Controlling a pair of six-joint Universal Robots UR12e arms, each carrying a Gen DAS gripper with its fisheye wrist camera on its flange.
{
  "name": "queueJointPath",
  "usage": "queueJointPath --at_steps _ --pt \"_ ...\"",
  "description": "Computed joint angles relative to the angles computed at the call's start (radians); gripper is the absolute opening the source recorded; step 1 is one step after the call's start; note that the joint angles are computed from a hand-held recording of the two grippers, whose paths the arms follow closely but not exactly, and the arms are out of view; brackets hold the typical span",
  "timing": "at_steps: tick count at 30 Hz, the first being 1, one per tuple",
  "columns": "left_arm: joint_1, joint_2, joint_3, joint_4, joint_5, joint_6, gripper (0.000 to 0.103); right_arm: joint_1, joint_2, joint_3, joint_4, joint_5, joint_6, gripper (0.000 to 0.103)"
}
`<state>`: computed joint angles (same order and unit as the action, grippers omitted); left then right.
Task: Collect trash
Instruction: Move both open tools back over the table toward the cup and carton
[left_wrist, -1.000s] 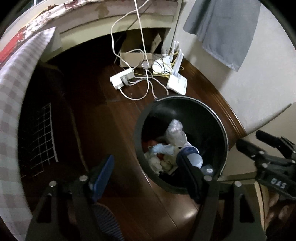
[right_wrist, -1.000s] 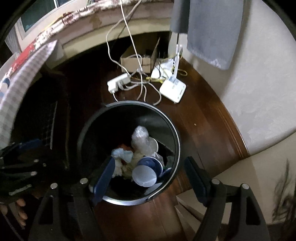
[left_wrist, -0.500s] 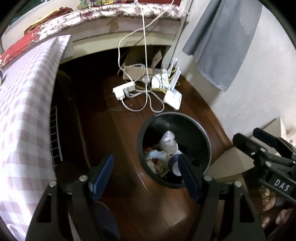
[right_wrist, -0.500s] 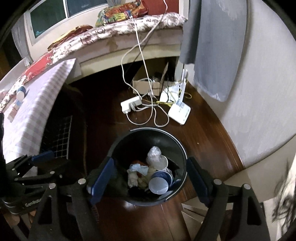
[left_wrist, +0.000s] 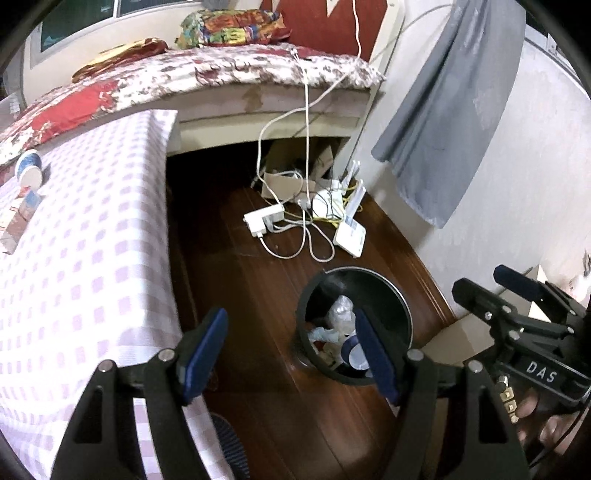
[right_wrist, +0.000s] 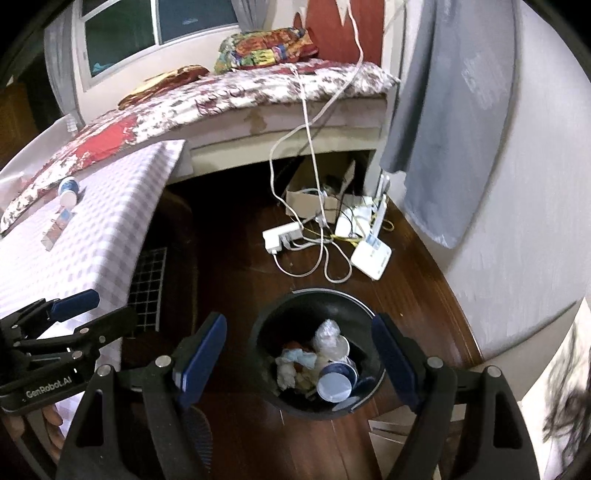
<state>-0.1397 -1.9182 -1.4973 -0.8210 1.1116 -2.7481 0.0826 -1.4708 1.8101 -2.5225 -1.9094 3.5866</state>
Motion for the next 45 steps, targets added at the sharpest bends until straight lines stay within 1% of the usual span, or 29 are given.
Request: queueJointPath --at_steps 5,9,13,18,21,25,29,31,33,36,39,42,45 --pt "0.02 0.011 0.005 0.002 -0.019 0.004 0.073 0.014 0.012 -0.032 -0.003 -0.001 -0.01 0.082" --pt "0.04 0.018 0.005 0.025 -0.023 0.009 0.073 0.028 0.027 -0.062 -0.008 0.001 -0.025 0.082" --pt "0.064 0.017 0.008 0.054 -0.021 -0.017 0.073 0.046 0.052 -0.099 -0.022 0.009 -0.04 0.083" --pt "0.087 0.015 0.013 0.067 -0.016 -0.032 0.073 0.067 0.084 -0.147 -0.033 0.032 -0.065 0.083" --pt "0.1 0.012 0.011 0.104 0.002 -0.035 0.073 0.077 0.106 -0.177 -0.043 0.054 -0.075 0.083" --pt "0.131 -0.002 0.025 0.119 0.011 -0.06 0.073 0.088 0.135 -0.217 -0.059 0.092 -0.09 0.083" --pt "0.165 -0.024 0.053 0.133 0.035 -0.081 0.073 0.104 0.175 -0.276 -0.054 0.111 -0.131 0.083" --pt "0.184 -0.044 0.076 0.152 0.07 -0.085 0.073 0.11 0.2 -0.312 -0.049 0.121 -0.152 0.083" --pt "0.198 -0.058 0.092 0.163 0.09 -0.092 0.073 0.115 0.224 -0.347 -0.039 0.129 -0.168 0.083" --pt "0.223 -0.101 0.142 0.184 0.123 -0.103 0.073 0.119 0.269 -0.41 -0.017 0.145 -0.185 0.083" --pt "0.233 -0.139 0.185 0.195 0.151 -0.102 0.073 0.121 0.322 -0.484 0.014 0.172 -0.195 0.083" --pt "0.239 -0.174 0.221 0.198 0.158 -0.1 0.073 0.125 0.381 -0.566 0.051 0.189 -0.207 0.083" --pt "0.239 -0.207 0.251 0.178 0.169 -0.089 0.073 0.129 0.443 -0.654 0.098 0.198 -0.226 0.083"
